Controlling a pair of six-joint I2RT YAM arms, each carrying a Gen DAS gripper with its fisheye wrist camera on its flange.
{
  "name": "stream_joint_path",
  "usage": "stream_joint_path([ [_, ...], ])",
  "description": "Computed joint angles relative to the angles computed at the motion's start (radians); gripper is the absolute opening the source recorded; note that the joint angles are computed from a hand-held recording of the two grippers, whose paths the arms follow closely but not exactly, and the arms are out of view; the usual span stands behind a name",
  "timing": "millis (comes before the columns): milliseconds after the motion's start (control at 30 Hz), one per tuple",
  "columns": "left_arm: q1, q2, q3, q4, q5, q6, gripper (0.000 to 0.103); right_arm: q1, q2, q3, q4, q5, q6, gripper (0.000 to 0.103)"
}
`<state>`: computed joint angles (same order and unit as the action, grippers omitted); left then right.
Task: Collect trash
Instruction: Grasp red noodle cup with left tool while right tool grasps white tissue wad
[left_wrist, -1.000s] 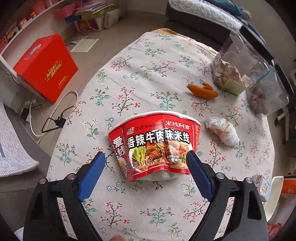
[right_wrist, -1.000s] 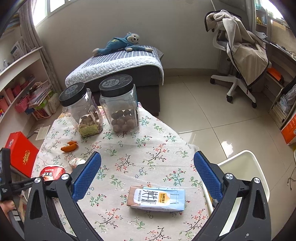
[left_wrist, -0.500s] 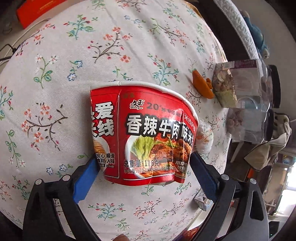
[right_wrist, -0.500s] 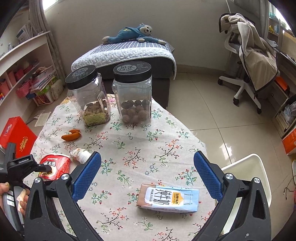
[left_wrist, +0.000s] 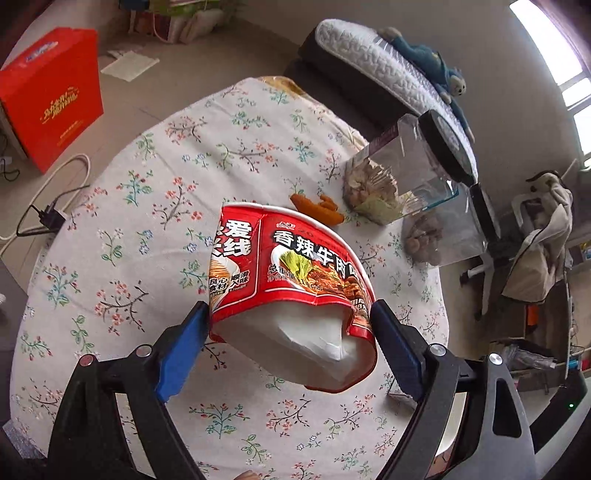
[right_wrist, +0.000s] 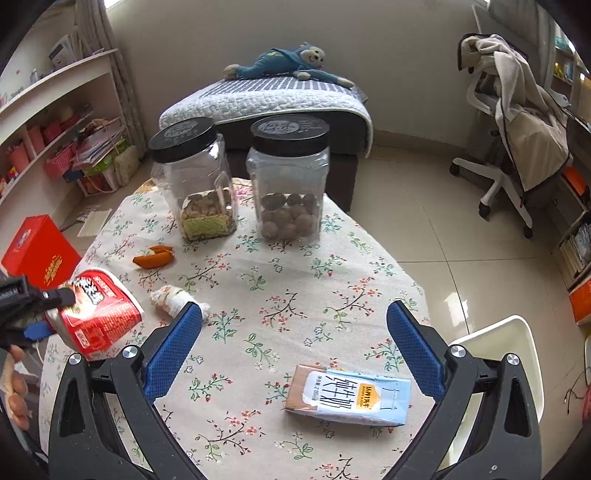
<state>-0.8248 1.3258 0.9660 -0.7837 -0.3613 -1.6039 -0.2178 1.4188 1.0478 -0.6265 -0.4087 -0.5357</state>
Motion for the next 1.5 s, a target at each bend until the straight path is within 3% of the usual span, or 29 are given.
stream_joint_path([
  [167,-0.058,-0.066,0.118,-0.248,-0.184,-0.032,0.085,0.178,-0.012,-0.089,0.014,0.002,-0.066,0.096],
  [333,-0.1,-0.074,0.175,-0.367,-0.248,-0.054,0.085,0.38,0.172,-0.108,0.183,0.169,-0.017,0.095],
  [400,-0.108,-0.088,0.165,-0.375,-0.244,-0.066,0.084,0.408,0.259,-0.082,0.226,0.185,0.014,0.088],
  [500,-0.106,-0.109,0.144,-0.368,-0.232,-0.064,0.085,0.419,0.358,-0.026,0.228,0.147,0.055,0.085],
  [533,-0.107,-0.109,0.143,-0.371,-0.231,-0.063,0.085,0.424,0.383,-0.011,0.221,0.13,0.067,0.079],
  [567,-0.109,-0.106,0.144,-0.373,-0.23,-0.063,0.085,0.427,0.403,0.003,0.209,0.115,0.071,0.067],
  [600,-0.112,-0.105,0.143,-0.374,-0.229,-0.062,0.085,0.429,0.415,0.014,0.194,0.099,0.065,0.063],
  [667,-0.121,-0.102,0.145,-0.381,-0.232,-0.063,0.085,0.441,0.394,-0.004,0.2,0.083,0.06,0.039],
  [867,-0.158,-0.109,0.156,-0.43,-0.253,-0.107,0.085,0.434,0.24,-0.071,0.171,0.098,0.1,0.039],
  [1167,-0.289,-0.009,0.264,-0.607,-0.331,-0.249,0.085,0.249,-0.077,-0.065,-0.032,-0.086,0.083,0.039],
  [1400,-0.35,0.087,0.335,-0.694,-0.378,-0.334,0.085,0.078,-0.23,-0.111,-0.089,-0.24,0.03,0.039],
  [1500,-0.361,0.133,0.367,-0.723,-0.397,-0.354,0.085,0.016,-0.274,-0.146,-0.052,-0.276,0.022,0.039],
])
